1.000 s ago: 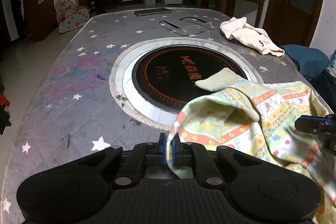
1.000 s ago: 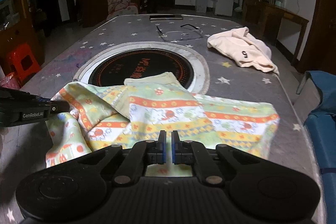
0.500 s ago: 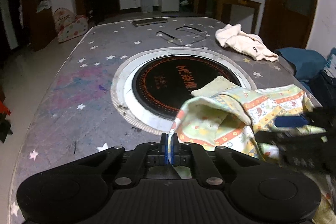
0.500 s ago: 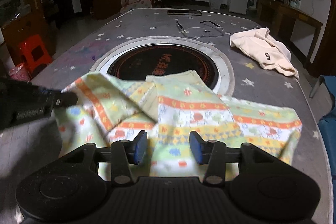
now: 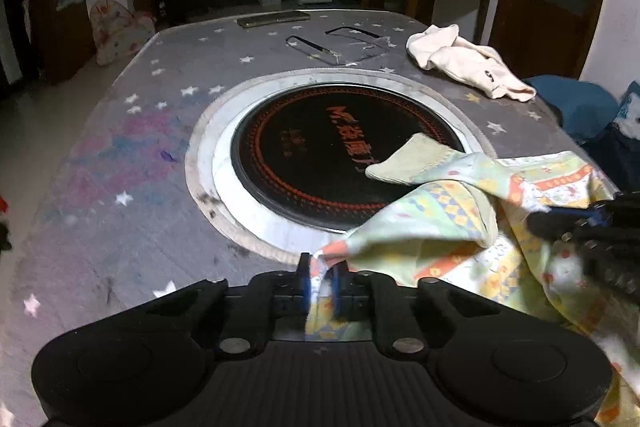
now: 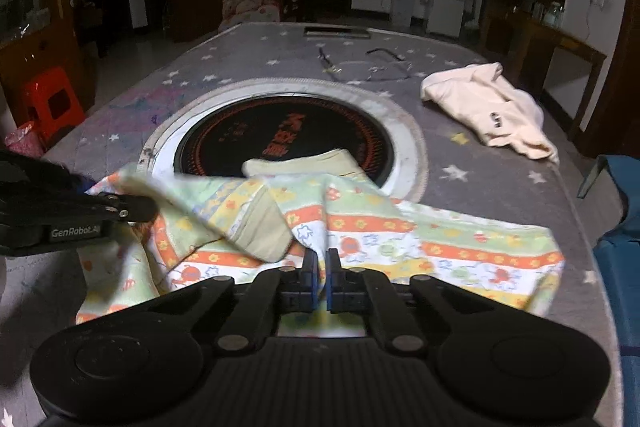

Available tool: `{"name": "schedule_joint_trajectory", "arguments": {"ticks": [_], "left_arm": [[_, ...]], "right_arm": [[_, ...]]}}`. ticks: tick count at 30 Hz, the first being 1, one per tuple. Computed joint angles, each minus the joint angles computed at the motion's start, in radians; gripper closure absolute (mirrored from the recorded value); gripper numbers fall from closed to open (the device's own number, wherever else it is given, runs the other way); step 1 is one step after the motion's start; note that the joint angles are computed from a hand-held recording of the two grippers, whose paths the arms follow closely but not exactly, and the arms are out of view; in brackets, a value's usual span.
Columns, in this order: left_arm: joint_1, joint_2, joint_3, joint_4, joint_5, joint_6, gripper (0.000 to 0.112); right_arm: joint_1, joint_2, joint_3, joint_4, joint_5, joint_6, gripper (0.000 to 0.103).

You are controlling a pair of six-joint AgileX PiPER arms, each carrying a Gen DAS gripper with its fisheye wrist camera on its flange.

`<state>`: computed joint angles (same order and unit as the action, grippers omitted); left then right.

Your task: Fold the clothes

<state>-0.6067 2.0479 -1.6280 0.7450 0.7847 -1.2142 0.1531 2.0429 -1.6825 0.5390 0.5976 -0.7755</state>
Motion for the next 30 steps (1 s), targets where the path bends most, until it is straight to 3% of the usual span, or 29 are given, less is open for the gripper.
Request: {"name": "schedule_joint_trajectory", "arguments": {"ticks": [4,17,30], "left_arm": [[-0.038,-0.055,0.076,0.094,0.003,-0.095,0.109],[-0.171,-0.284,0.346,0.258,0.118,-0.362,0.109],[-0.349,-0.517,0.658,0.246,0.248,-0.626,0.110]], "right_arm": [[-0.051,-0.074,0.077,0.084,-0.012,-0.096,0.101],[-0.189,-0.306,0.342,0.305,-0.023,-0.373,0.101],[-0.366,-0.424,0.522,0.183,0.015,-0.416,0.101]]}}
